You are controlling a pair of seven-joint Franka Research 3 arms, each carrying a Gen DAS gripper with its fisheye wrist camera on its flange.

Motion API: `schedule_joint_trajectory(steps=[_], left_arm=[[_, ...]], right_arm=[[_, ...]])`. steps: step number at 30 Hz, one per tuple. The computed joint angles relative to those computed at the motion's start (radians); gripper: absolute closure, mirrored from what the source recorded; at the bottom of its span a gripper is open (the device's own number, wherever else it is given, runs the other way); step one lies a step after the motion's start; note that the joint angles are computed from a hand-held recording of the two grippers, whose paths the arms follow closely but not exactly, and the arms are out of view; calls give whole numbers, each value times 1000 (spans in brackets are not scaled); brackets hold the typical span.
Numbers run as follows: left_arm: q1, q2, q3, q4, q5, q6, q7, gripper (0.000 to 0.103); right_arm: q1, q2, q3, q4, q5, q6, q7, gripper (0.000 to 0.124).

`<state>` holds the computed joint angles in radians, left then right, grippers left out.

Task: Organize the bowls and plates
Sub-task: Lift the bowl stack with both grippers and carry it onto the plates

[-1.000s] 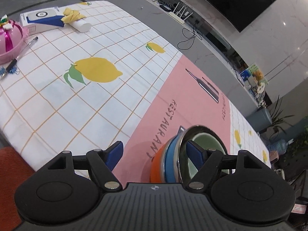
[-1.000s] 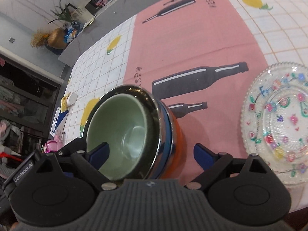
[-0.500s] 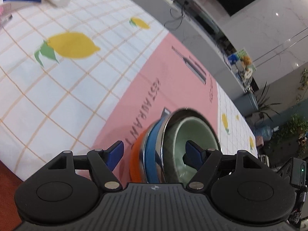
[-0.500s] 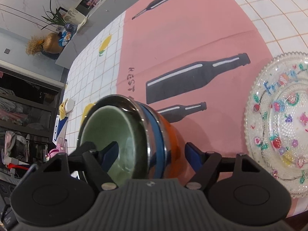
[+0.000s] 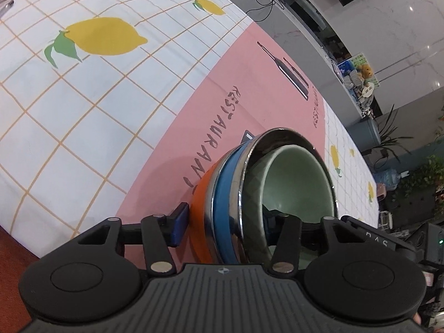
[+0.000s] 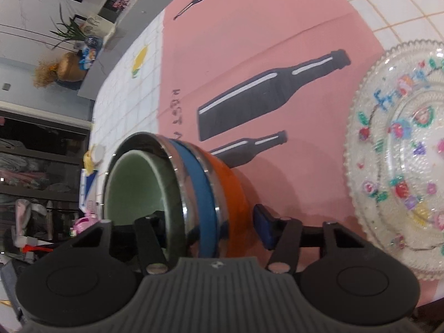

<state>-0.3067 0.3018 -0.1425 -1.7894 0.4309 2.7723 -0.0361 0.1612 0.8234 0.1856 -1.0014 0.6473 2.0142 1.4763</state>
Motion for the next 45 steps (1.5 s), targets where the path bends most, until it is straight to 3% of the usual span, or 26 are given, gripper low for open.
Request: schedule_joint_trajectory(steps=[14,21,28,39,45], left_arm=[[-18,-13,0,21,38,-45,-20,48],[-36,20,-12,110,57,-81,2,48],[-70,148,-23,311,13,-107,90,49],[-133,439,-29,731,-129,-213,265,49],[-159,543,-24,886,-191,-279,324,49]], right_arm=[[-16,-47,7,-74,39,34,-34,73],[-51,-117,4,-155,89,62,-84,73],[-96,-141,-25,-141,92,43,-110,73],[-162,-20,-50,60,22,-41,-55,73],[-188,26,-47,117,-4,-76,-35,73]])
